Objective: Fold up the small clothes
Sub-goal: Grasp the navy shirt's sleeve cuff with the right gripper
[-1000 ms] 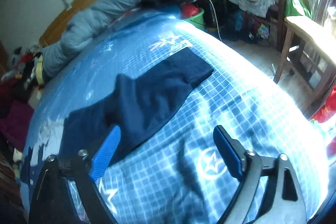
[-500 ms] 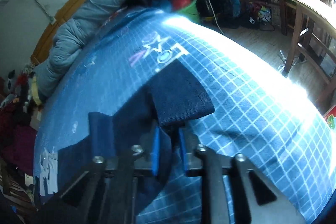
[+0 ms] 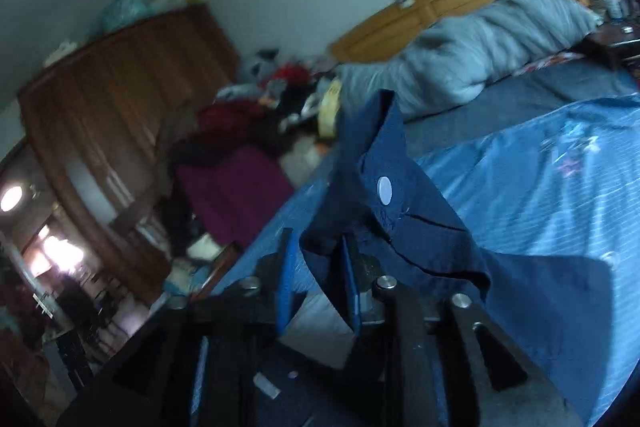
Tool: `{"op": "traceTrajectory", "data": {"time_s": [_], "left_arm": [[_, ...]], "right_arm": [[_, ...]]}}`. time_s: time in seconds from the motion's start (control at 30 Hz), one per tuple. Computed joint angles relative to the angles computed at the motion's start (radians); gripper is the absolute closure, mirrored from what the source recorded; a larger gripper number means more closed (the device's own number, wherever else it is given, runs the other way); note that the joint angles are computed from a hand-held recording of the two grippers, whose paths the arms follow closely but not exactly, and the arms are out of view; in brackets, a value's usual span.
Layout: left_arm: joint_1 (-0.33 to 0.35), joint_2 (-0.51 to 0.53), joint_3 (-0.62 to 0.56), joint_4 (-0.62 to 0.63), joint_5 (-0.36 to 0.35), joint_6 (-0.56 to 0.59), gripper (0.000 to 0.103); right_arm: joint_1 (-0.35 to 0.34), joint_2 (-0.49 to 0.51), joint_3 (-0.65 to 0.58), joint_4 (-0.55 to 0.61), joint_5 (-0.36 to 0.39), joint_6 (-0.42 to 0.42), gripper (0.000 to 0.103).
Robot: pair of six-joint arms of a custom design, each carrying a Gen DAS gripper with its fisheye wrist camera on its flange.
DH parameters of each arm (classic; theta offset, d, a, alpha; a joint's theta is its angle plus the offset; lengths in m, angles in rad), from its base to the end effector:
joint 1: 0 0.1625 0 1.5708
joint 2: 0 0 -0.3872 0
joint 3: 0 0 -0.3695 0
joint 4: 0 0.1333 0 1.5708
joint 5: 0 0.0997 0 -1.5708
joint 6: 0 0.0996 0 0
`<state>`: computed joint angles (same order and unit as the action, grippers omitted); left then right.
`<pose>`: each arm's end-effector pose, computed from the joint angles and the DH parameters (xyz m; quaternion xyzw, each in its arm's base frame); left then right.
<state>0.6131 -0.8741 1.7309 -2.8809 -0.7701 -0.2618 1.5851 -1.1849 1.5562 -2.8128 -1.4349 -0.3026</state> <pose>-0.3814 -0.5187 0.1615 0.2236 0.8735 -0.3871 0.1928 0.1558 -0.6276 0.3998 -0.1710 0.8888 -0.4252 0.0005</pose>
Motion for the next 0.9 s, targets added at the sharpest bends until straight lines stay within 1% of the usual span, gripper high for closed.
{"op": "traceTrajectory", "data": {"time_s": [0.03,0.07,0.1,0.13,0.17,0.2,0.23,0.3,0.37,0.43,0.5,0.53,0.6,0.7,0.73,0.77,0.8,0.83,0.9], "left_arm": [[0.004,-0.010,0.008,0.002,0.010,0.000,0.000],[0.012,-0.021,0.017,0.006,0.013,-0.001,0.000],[0.020,-0.029,0.025,0.008,0.014,-0.003,0.000],[0.029,-0.035,0.031,0.010,0.016,-0.004,0.000],[0.037,-0.039,0.037,0.017,0.018,-0.008,0.000],[0.046,-0.042,0.041,0.028,0.015,-0.013,0.000],[0.056,-0.044,0.041,0.041,0.009,-0.022,0.000],[0.075,-0.039,0.036,0.062,-0.007,-0.040,0.000],[0.090,-0.038,0.038,0.071,-0.024,-0.049,0.000],[0.103,-0.025,0.032,0.069,-0.052,-0.060,0.000],[0.120,-0.007,0.018,0.071,-0.099,-0.074,0.000],[0.130,-0.001,0.014,0.073,-0.121,-0.079,0.000],[0.139,0.019,-0.003,0.087,-0.139,-0.081,0.000],[0.144,0.047,-0.029,0.105,-0.159,-0.083,0.000],[0.146,0.055,-0.037,0.109,-0.167,-0.085,0.000],[0.149,0.061,-0.044,0.116,-0.177,-0.087,0.000],[0.151,0.067,-0.054,0.129,-0.183,-0.093,0.000],[0.153,0.070,-0.056,0.129,-0.182,-0.094,0.000],[0.159,0.082,-0.068,0.129,-0.183,-0.094,0.000]], "right_arm": [[0.023,0.050,-0.010,0.017,-0.036,-0.007,0.057],[0.041,0.083,-0.008,0.031,-0.076,-0.010,0.058],[0.048,0.096,0.013,0.035,-0.098,-0.011,0.058],[0.044,0.087,0.057,0.026,-0.082,-0.007,0.058],[0.031,0.065,0.111,0.007,-0.070,-0.008,0.058],[0.017,0.034,0.173,-0.023,-0.077,-0.018,0.058],[0.001,-0.002,0.234,-0.053,-0.101,-0.031,0.058],[-0.041,-0.084,0.362,-0.124,-0.176,-0.056,0.057],[-0.083,-0.172,0.471,-0.193,-0.269,-0.073,0.057],[-0.142,-0.254,0.547,-0.232,-0.339,-0.082,0.052],[-0.196,-0.305,0.580,-0.224,-0.397,-0.086,0.048],[-0.230,-0.310,0.566,-0.188,-0.398,-0.086,0.048],[-0.259,-0.316,0.569,-0.147,-0.399,-0.101,0.048],[-0.278,-0.289,0.573,-0.213,-0.384,-0.125,0.049],[-0.279,-0.276,0.564,-0.225,-0.387,-0.128,0.062],[-0.289,-0.261,0.554,-0.224,-0.387,-0.143,0.082],[-0.292,-0.246,0.545,-0.220,-0.403,-0.159,0.096],[-0.307,-0.263,0.555,-0.217,-0.378,-0.167,0.097],[-0.349,-0.310,0.581,-0.199,-0.311,-0.156,0.098]]}}
